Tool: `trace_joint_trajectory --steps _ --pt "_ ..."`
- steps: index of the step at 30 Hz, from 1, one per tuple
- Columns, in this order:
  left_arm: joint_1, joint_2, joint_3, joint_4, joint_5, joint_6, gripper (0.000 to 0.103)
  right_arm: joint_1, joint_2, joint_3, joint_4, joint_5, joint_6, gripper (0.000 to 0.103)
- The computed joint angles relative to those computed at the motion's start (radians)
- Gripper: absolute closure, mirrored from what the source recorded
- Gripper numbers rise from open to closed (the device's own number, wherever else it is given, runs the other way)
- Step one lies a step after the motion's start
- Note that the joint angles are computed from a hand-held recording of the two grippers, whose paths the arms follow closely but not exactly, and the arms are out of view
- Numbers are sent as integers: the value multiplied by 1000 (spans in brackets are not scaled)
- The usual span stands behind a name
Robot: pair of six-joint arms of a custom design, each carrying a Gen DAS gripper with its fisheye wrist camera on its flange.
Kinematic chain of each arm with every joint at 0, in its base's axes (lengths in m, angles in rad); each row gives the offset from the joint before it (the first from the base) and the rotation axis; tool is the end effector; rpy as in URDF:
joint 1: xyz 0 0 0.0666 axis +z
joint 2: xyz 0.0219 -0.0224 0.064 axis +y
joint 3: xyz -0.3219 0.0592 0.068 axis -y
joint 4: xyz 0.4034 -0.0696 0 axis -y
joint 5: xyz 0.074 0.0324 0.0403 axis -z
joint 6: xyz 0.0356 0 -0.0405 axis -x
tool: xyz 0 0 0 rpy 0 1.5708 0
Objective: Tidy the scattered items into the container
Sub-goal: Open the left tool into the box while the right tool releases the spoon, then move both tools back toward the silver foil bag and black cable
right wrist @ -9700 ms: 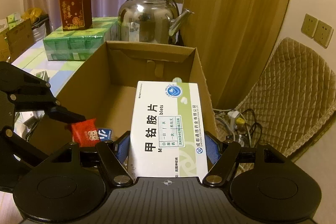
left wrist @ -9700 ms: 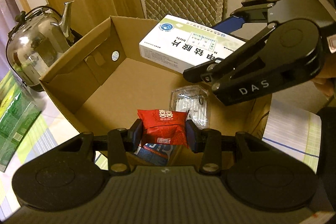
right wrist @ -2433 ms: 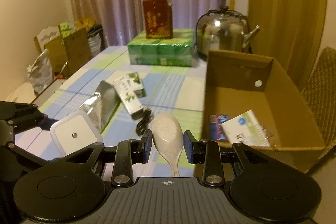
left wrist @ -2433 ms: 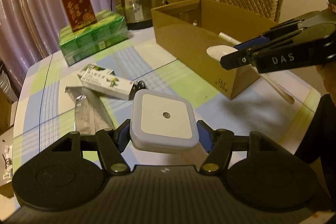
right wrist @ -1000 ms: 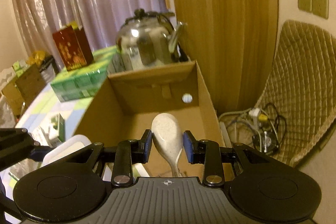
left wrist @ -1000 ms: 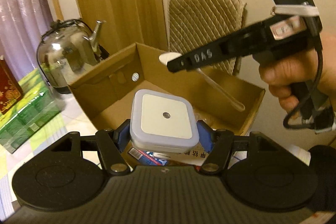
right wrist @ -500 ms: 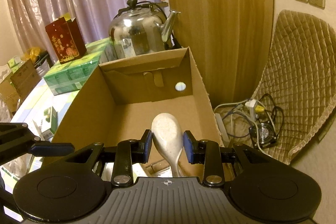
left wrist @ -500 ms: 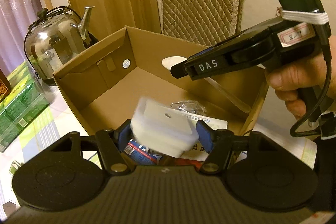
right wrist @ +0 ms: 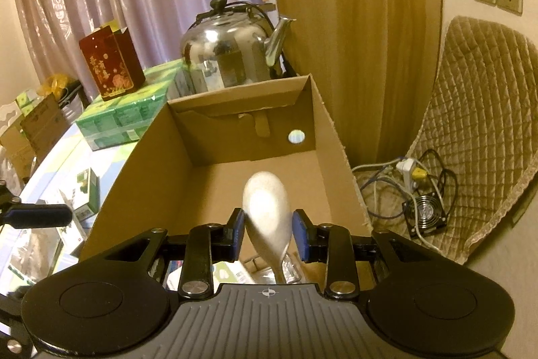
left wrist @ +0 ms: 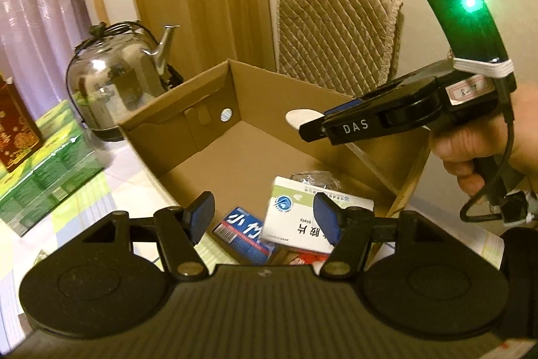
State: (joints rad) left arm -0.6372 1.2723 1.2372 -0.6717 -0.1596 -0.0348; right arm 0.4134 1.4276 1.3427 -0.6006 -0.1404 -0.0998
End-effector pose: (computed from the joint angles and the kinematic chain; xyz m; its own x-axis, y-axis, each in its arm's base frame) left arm 0.3875 -0.2803 0.3731 -0.5046 0.4162 -0.7564 0.5081 0.8515 0.1296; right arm 0.4832 0.2170 0.3554 -0.6264 -0.1670 -0.7614 -0.4367 0.8843 0.1653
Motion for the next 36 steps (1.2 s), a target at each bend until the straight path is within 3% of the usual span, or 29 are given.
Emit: trace_joint_trajectory --steps 10,17,19,21,29,31,36 --pt "10 -68 -56 -12 -11 37 42 16 -15 -15 16 14 -7 77" --pt "8 -110 -90 -16 -24 70 41 28 -105 -79 33 16 -43 74" --pt "5 -127 -103 -19 -32 81 41 37 -139 -104 40 26 -58 53" --pt "1 -151 -120 -23 -40 96 40 46 -175 -130 41 27 -71 45" --pt "-28 -297 -219 -77 -97 163 33 120 -350 -269 29 46 -111 20" --pt "-39 -349 -255 -101 -122 195 26 146 -390 -301 25 56 -121 12" --pt "-68 -485 -343 -197 -191 276 18 217 -457 -357 -5 70 -149 4"
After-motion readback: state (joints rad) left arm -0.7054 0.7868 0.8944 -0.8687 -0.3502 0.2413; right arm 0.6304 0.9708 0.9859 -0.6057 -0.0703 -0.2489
